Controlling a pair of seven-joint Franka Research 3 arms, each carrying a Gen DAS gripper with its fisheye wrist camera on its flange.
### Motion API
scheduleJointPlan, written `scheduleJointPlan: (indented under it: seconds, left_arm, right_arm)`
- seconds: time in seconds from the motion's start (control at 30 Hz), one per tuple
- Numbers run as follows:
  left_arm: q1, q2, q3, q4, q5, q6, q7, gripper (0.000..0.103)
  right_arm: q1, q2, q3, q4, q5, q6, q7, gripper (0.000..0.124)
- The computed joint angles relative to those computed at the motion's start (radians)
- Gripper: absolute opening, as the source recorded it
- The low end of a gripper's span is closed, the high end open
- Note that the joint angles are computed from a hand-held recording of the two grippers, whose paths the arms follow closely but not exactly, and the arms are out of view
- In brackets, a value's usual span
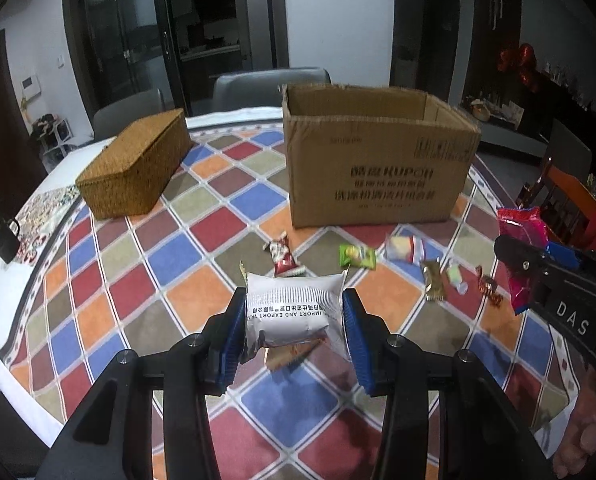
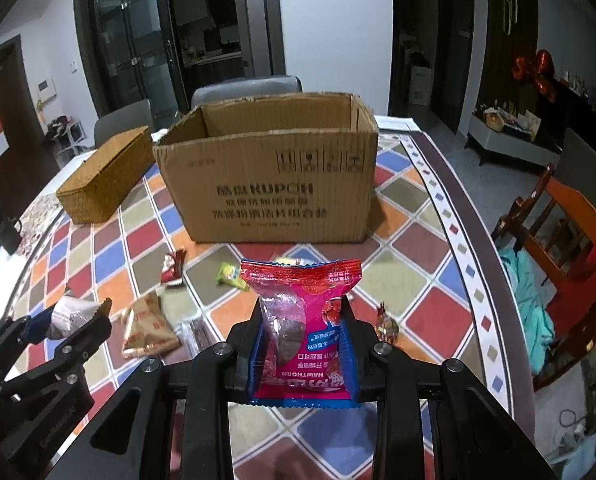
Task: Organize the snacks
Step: 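Carry the white packet and pink bag with both tools over the cardboard box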
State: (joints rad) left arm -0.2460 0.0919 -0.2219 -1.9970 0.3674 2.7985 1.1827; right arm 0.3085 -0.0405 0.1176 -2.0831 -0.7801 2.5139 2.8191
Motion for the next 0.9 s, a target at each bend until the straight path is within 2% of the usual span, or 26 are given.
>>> scheduleJointPlan:
  seconds: [0.27,0.9]
  left_arm:
    - [-0.011,0.047,0.008,0.089,0.055,0.001,-0.017,0.046]
    - [-0.039,0.207,0.011,0.345,0.01,-0.013,0.065,0.046]
  right_arm:
    - [-0.008,0.013,-0.011,0.038,-0.024,0.012,-0.003,0.032]
    - [-0.014,0.078,-0.058,0.171,-0.127,0.027,-0.007,0.032]
